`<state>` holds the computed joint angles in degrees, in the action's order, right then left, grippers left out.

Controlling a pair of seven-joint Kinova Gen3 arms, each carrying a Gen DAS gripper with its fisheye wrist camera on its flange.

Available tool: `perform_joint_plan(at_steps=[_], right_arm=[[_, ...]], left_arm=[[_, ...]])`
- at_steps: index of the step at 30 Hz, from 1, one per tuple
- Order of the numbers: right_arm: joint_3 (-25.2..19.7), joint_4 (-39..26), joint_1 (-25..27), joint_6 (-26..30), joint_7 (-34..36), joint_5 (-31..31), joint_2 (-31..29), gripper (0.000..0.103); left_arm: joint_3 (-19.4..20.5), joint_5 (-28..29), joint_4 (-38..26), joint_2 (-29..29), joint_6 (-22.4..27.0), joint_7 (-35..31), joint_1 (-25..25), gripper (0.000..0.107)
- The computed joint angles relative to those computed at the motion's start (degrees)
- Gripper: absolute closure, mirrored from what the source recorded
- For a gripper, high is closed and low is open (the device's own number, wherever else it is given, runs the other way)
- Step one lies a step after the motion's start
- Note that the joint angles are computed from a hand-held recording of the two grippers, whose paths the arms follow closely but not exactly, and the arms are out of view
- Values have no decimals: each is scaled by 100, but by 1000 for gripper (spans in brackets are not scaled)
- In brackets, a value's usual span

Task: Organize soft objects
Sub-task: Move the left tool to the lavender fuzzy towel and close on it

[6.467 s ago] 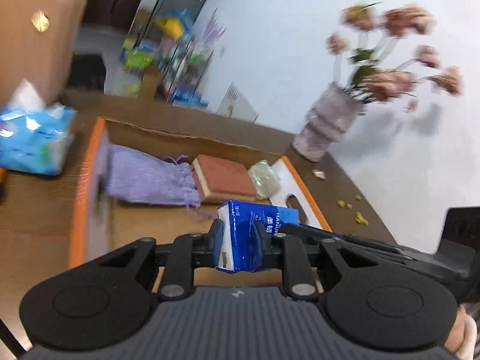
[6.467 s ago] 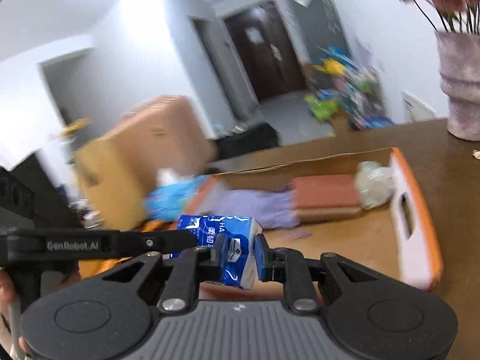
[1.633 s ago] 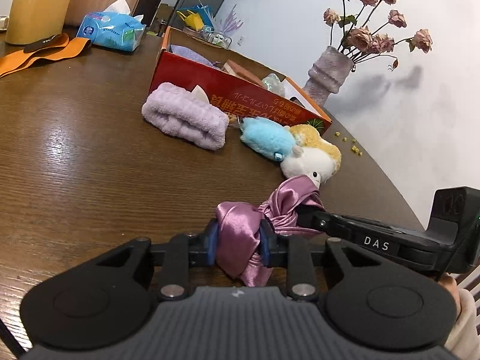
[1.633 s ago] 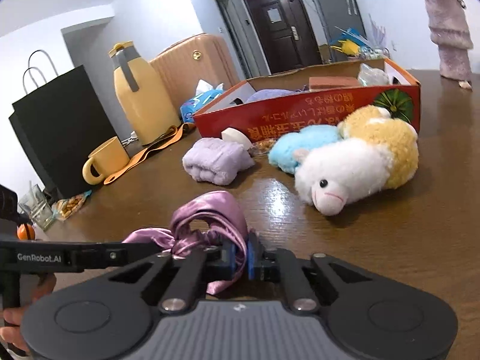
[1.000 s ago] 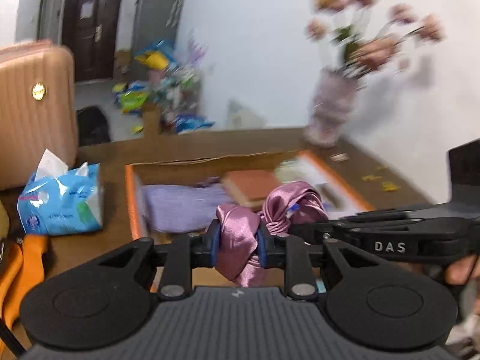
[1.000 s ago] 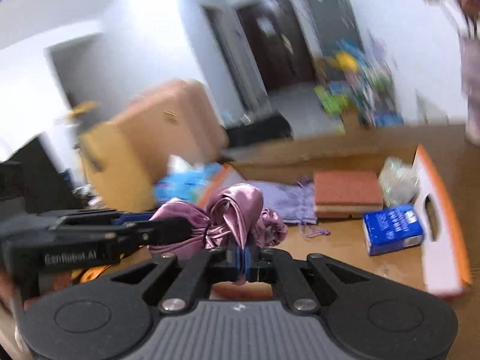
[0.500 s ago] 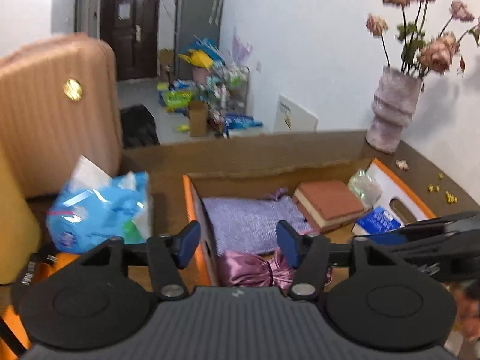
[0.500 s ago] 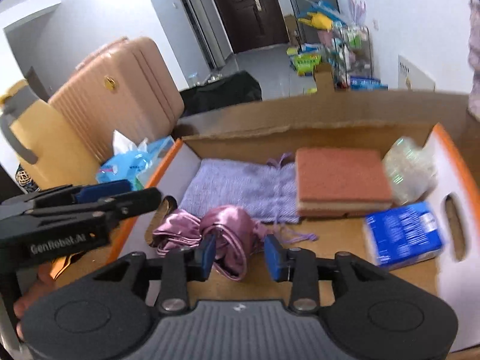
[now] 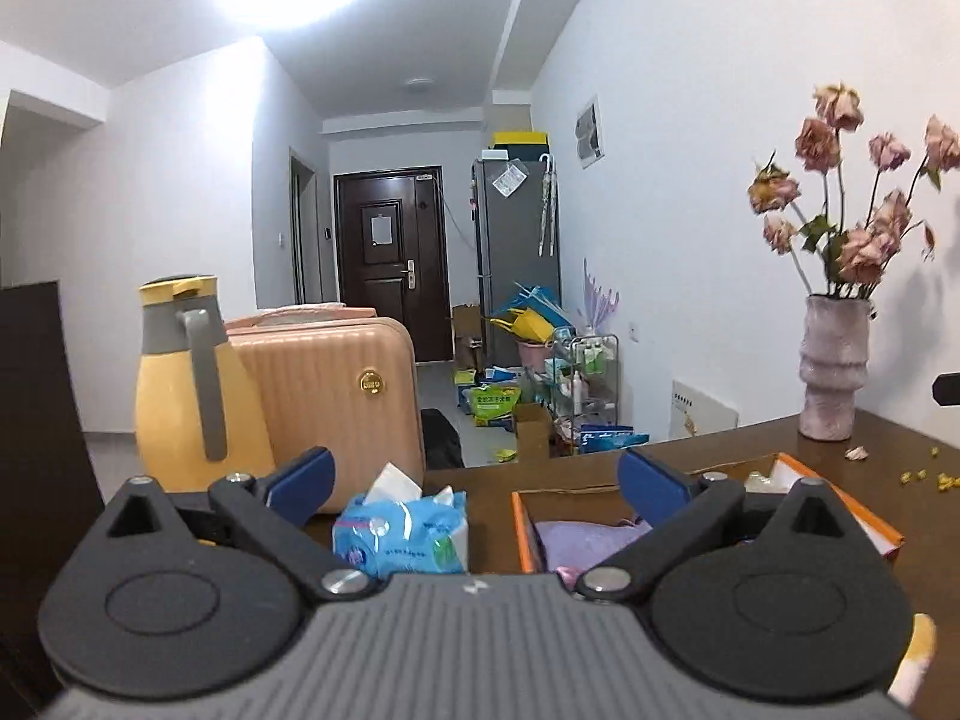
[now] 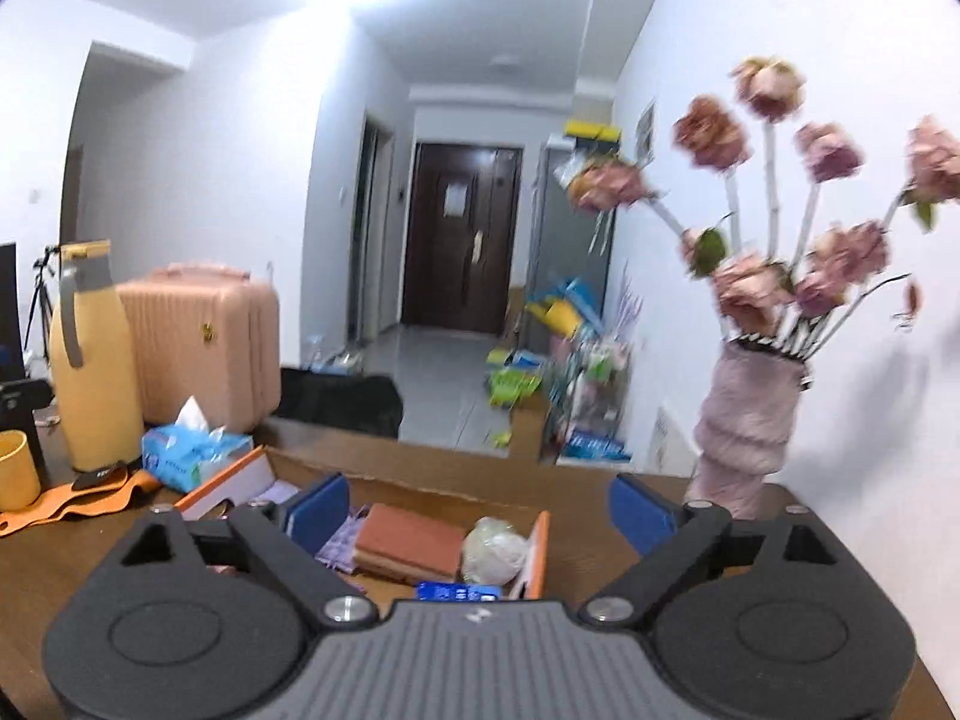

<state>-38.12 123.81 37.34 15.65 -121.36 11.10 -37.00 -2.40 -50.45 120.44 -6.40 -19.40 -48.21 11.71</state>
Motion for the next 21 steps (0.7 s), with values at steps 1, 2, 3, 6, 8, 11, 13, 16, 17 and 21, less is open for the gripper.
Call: perform_joint_plan(at_steps=[1, 2, 3, 6, 8, 11, 13, 16, 17, 21], right_arm=[[81, 49, -81, 0, -16, -38, -74, 9], [126, 83, -122, -15, -54, -48, -132, 9], [228, 96, -234, 63, -24, -101, -248, 9], [258, 125, -300, 80, -61, -181, -424, 9], [268, 188, -368, 52, -66, -237, -536, 9], [221, 259, -390, 81, -95, -339, -774, 9], [150, 388, -379, 110, -188, -470, -1082, 9], [17, 710, -601, 174, -318, -731, -1688, 9], [-60, 827, -707, 247, -371, -841, -1935, 9], [-441, 1129, -1216, 762, -573, -1335, -2869, 5]], left_arm=[[15, 13, 66, -101, 48, 13, 15, 5], [42, 88, 132, -198, 85, -68, 30, 5], [30, 161, 167, -247, 96, -174, 66, 5], [-18, 408, 317, -479, 150, -439, 202, 5], [-312, 284, 398, -592, 107, -361, 450, 5], [-406, 711, 536, -743, 169, -791, 622, 4], [-243, 1176, 699, -902, 274, -1189, 510, 4], [-697, 1314, 1163, -1283, 356, -1334, 988, 4], [-916, 1201, 1316, -1428, 501, -1196, 1253, 4], [-1773, 505, 1940, -2066, 921, -545, 2209, 4]])
